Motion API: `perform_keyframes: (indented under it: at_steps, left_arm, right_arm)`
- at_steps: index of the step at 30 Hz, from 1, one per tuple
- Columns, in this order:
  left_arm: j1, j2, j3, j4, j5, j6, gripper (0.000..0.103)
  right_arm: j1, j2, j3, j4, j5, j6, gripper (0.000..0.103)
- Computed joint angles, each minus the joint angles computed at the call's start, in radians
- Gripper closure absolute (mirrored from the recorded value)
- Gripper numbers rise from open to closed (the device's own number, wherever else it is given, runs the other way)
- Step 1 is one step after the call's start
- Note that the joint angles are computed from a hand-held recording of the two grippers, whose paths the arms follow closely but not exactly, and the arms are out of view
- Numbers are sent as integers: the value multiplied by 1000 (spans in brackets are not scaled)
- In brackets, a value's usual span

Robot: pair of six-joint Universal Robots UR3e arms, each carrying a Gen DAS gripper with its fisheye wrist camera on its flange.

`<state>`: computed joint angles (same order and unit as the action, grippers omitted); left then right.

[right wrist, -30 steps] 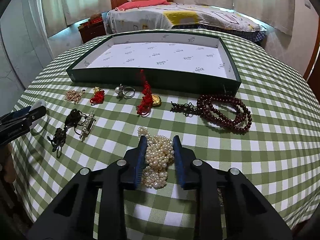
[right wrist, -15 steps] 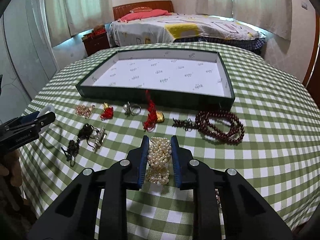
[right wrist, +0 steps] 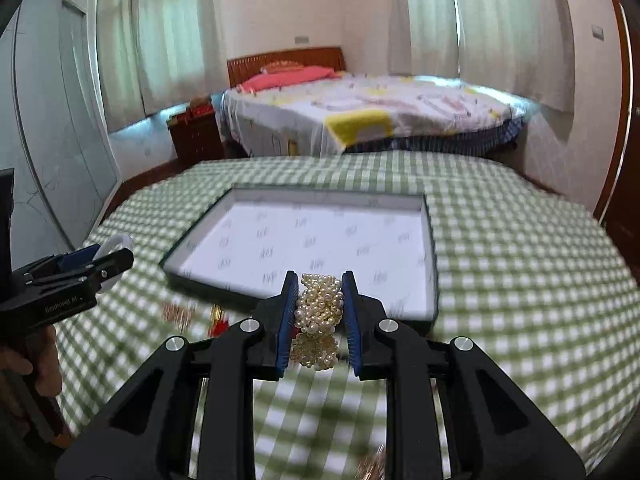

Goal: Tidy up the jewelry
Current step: 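Lower the bangle into the green box with the left tool while the right tool releases the pearls there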

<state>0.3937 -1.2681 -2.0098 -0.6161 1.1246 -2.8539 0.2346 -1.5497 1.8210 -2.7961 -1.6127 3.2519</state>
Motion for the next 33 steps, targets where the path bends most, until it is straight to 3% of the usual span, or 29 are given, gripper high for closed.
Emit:
perform_keyframes:
  at_steps: [9,15,21,33]
  left_arm:
    - [-187,-358,263,188,117,-142,35]
    - [-240,-522,356,137,161,-158,35]
    - [-259,-608,403,62,187,-145,35]
    - [-295,-650,414,52,238,-109,34]
  right_arm:
    - [-73,222,-221,-10,22,-41,81]
    - [-120,345,-287,63,67,-28,81]
    - [-129,418,-328,130,71,-34,81]
    - [-133,442,-364,219,92,-29,79]
